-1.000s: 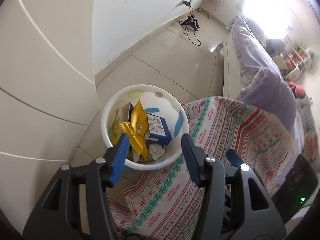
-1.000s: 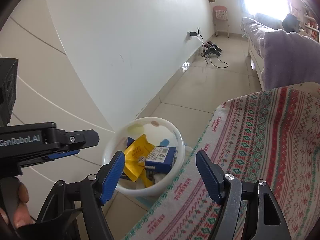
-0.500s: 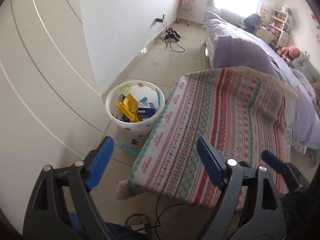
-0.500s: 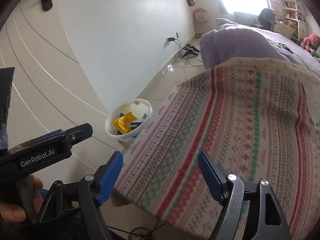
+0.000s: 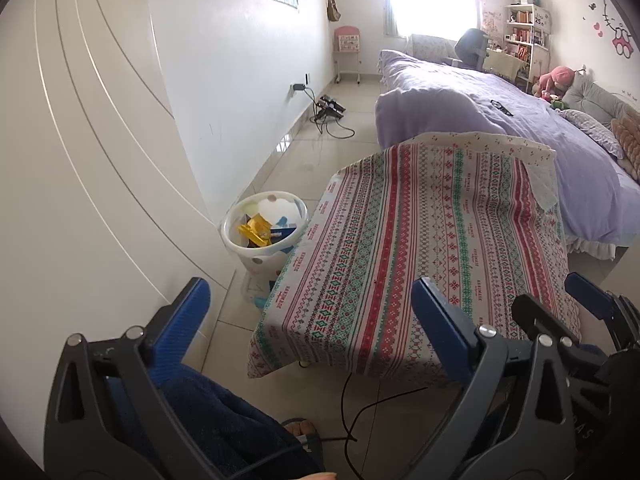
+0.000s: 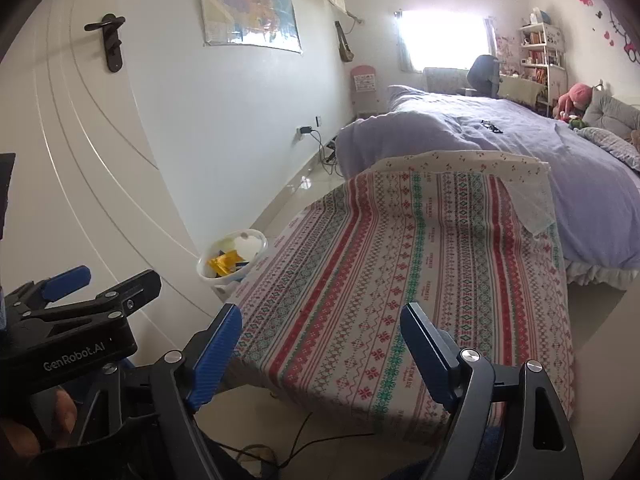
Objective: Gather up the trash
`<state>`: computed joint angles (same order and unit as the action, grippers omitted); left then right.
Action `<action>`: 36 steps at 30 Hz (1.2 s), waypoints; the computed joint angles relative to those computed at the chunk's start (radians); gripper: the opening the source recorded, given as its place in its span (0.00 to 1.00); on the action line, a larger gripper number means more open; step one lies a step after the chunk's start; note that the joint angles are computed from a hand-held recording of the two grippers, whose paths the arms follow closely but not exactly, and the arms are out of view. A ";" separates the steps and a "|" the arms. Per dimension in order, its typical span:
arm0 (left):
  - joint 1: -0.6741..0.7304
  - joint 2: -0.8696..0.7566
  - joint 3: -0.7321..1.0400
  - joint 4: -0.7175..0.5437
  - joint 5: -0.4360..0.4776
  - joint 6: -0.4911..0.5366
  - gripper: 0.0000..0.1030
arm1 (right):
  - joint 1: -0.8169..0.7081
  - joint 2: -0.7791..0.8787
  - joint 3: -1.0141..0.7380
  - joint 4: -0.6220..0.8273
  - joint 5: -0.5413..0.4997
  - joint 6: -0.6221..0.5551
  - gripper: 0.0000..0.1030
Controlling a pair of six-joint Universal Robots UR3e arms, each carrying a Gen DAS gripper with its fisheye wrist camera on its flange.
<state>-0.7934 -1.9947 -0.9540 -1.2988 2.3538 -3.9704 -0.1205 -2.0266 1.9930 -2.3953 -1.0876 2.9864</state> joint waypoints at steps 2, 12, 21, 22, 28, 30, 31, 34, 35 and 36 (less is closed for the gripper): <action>-0.026 -0.021 0.047 -0.036 0.026 -0.014 0.97 | -0.019 -0.047 0.012 0.022 -0.001 -0.013 0.81; -0.064 -0.057 0.114 -0.082 -0.006 -0.031 0.98 | -0.096 -0.124 0.004 0.091 0.004 -0.032 0.82; -0.052 -0.059 0.111 -0.071 -0.025 -0.012 0.98 | -0.114 -0.099 -0.006 0.096 0.023 -0.029 0.82; -0.050 -0.057 0.108 -0.067 -0.029 -0.008 0.98 | -0.110 -0.095 -0.006 0.092 0.020 -0.025 0.82; -0.056 -0.055 0.101 -0.057 -0.029 0.000 0.98 | -0.104 -0.096 -0.003 0.088 0.009 -0.017 0.82; -0.058 -0.052 0.095 -0.055 -0.029 0.000 0.98 | -0.099 -0.095 0.001 0.084 0.006 -0.008 0.82; -0.055 -0.047 0.087 -0.050 -0.032 0.002 0.98 | -0.102 -0.095 0.002 0.085 0.010 -0.009 0.82; -0.050 -0.033 0.068 -0.038 -0.037 0.000 0.98 | -0.094 -0.089 0.002 0.079 0.009 0.001 0.82; -0.050 -0.032 0.066 -0.039 -0.034 -0.002 0.98 | -0.089 -0.087 0.005 0.072 0.005 0.004 0.82; -0.051 -0.033 0.066 -0.041 -0.031 -0.003 0.98 | -0.086 -0.085 0.005 0.068 0.003 0.006 0.82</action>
